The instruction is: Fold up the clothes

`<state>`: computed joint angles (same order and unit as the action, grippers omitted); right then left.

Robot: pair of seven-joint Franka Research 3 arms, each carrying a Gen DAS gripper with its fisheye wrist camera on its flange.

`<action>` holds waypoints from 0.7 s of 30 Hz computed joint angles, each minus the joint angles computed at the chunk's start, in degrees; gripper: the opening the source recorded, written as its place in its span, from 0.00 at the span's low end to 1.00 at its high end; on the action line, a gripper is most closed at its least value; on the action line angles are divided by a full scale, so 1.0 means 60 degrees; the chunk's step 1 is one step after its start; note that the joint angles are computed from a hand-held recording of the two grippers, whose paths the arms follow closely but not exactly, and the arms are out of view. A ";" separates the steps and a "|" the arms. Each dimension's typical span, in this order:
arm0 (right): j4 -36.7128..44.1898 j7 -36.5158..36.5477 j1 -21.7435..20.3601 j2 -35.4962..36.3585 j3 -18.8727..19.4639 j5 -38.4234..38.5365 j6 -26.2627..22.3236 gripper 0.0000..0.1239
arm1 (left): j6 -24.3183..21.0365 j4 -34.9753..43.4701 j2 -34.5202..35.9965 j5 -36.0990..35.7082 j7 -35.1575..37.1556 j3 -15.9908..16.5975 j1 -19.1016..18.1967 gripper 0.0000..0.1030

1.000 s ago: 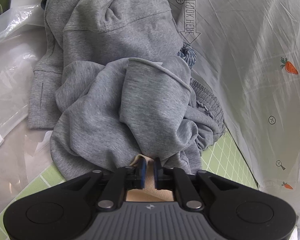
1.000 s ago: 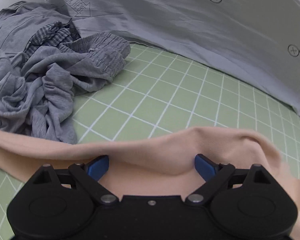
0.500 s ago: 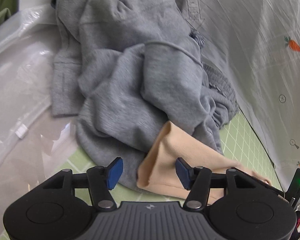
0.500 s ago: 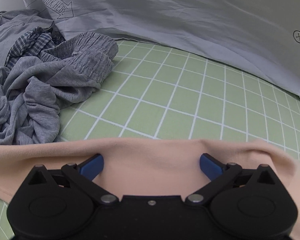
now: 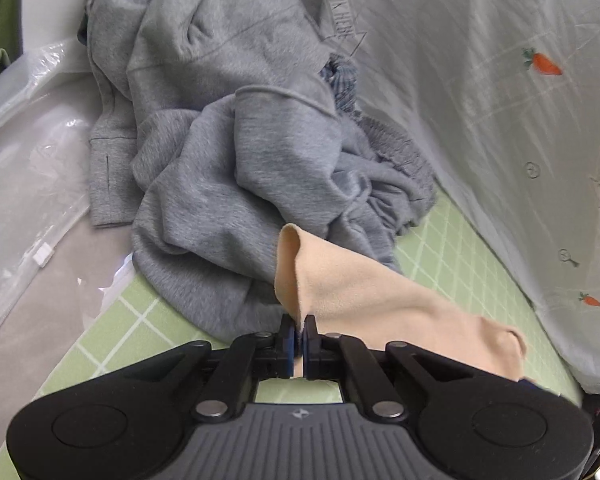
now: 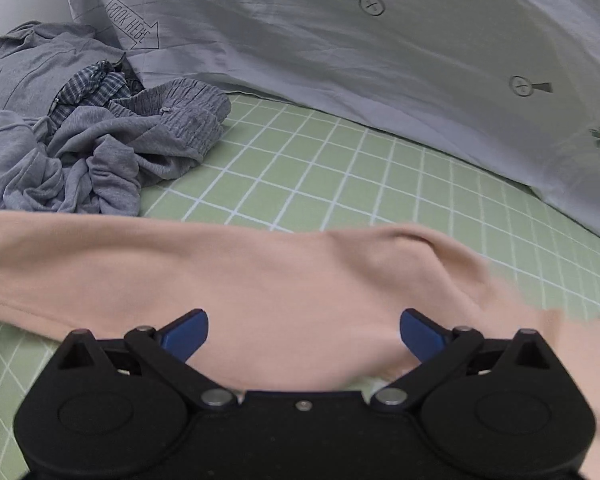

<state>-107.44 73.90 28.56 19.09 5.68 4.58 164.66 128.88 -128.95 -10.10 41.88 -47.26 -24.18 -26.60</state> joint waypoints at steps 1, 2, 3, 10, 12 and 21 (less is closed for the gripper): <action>-0.0507 0.0108 -0.0003 -0.0381 -0.0120 -0.0051 0.0130 0.83 | -0.0097 0.0051 -0.0060 0.0042 -0.0234 -0.0109 -0.0056 0.03; -0.0982 0.0176 -0.0077 -0.0743 -0.0146 -0.0002 0.0202 0.83 | -0.0143 0.0094 -0.0101 0.0050 -0.0490 -0.0202 -0.0117 0.03; -0.1451 0.0282 -0.0148 -0.1101 -0.0159 0.0054 0.0243 0.83 | -0.0196 0.0145 -0.0106 0.0038 -0.0753 -0.0294 -0.0184 0.03; -0.4153 0.1582 -0.0903 -0.3154 -0.0309 -0.0511 0.0134 0.83 | -0.0832 0.0785 0.0535 -0.0545 -0.2216 -0.0753 -0.0987 0.03; -0.4615 0.1811 -0.1229 -0.3522 -0.0266 -0.0607 -0.0003 0.83 | -0.0865 0.0932 0.0799 -0.0770 -0.2690 -0.0774 -0.1252 0.03; -0.5375 0.0823 -0.2134 -0.4217 -0.0466 0.0431 -0.0618 0.83 | -0.0783 0.2150 0.2410 -0.2420 -0.2738 -0.0392 -0.2131 0.09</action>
